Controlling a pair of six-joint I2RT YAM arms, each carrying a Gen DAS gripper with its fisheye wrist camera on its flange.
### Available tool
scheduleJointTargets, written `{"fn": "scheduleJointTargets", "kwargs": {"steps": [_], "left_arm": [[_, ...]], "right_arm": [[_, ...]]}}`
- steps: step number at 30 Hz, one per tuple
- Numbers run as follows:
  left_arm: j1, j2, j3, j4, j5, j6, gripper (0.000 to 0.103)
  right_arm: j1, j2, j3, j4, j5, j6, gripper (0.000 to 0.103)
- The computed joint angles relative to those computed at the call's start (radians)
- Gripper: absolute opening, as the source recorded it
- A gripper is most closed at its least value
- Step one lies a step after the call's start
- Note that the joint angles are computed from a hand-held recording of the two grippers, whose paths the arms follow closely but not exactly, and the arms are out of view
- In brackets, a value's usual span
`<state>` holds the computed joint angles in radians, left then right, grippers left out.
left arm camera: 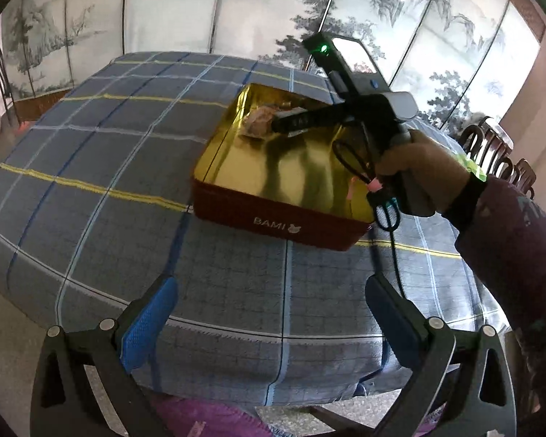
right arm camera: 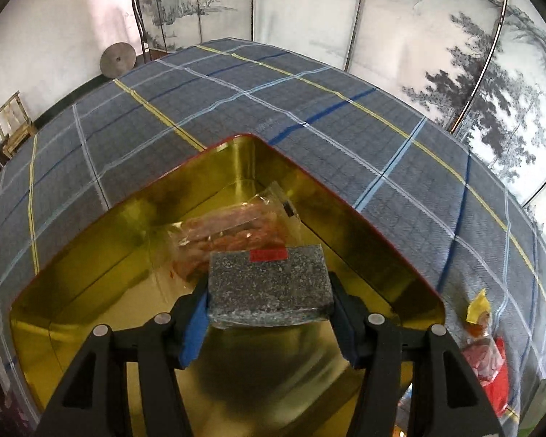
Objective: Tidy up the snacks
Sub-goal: 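Lower the grey sesame block into the gold tin and open the right gripper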
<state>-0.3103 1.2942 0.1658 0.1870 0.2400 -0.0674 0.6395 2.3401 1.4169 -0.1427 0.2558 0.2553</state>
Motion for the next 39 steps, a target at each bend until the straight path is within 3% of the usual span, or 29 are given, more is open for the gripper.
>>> {"fn": "scheduleJointTargets", "kwargs": {"steps": [5, 7, 10, 13, 16, 21, 25, 33, 35, 39], "left_arm": [[-0.013, 0.051, 0.023, -0.01, -0.01, 0.006, 0.102], [-0.029, 0.03, 0.017, -0.011, -0.026, 0.007, 0.102], [-0.052, -0.024, 0.002, -0.011, -0.047, 0.011, 0.102], [-0.077, -0.011, 0.004, 0.008, -0.056, 0.022, 0.102], [-0.124, 0.035, 0.021, 0.019, -0.074, 0.016, 0.102], [-0.166, 0.037, 0.026, 0.006, -0.115, 0.011, 0.102], [-0.14, 0.024, 0.023, 0.007, -0.109, 0.018, 0.102], [-0.151, 0.1, 0.04, 0.039, -0.115, 0.02, 0.102], [-0.149, 0.103, 0.039, 0.042, -0.113, 0.017, 0.102], [-0.165, 0.093, 0.037, 0.045, -0.132, 0.032, 0.102]], "right_arm": [[0.006, -0.085, -0.123, 0.13, 0.03, 0.033, 0.06], [0.009, -0.169, -0.243, 0.213, 0.049, 0.06, 0.06], [0.02, -0.362, -0.531, 0.355, 0.095, 0.144, 0.06], [0.018, -0.487, -0.733, 0.372, 0.129, 0.223, 0.061], [0.009, -0.54, -0.83, 0.365, 0.131, 0.26, 0.06], [-0.005, -0.51, -0.801, 0.369, 0.096, 0.223, 0.06], [-0.006, -0.389, -0.667, 0.302, 0.063, 0.159, 0.06], [-0.059, -0.301, -0.61, 0.288, -0.007, 0.194, 0.06], [-0.065, -0.278, -0.59, 0.271, -0.003, 0.193, 0.046], [-0.032, -0.321, -0.63, 0.293, 0.049, 0.185, 0.037]]}}
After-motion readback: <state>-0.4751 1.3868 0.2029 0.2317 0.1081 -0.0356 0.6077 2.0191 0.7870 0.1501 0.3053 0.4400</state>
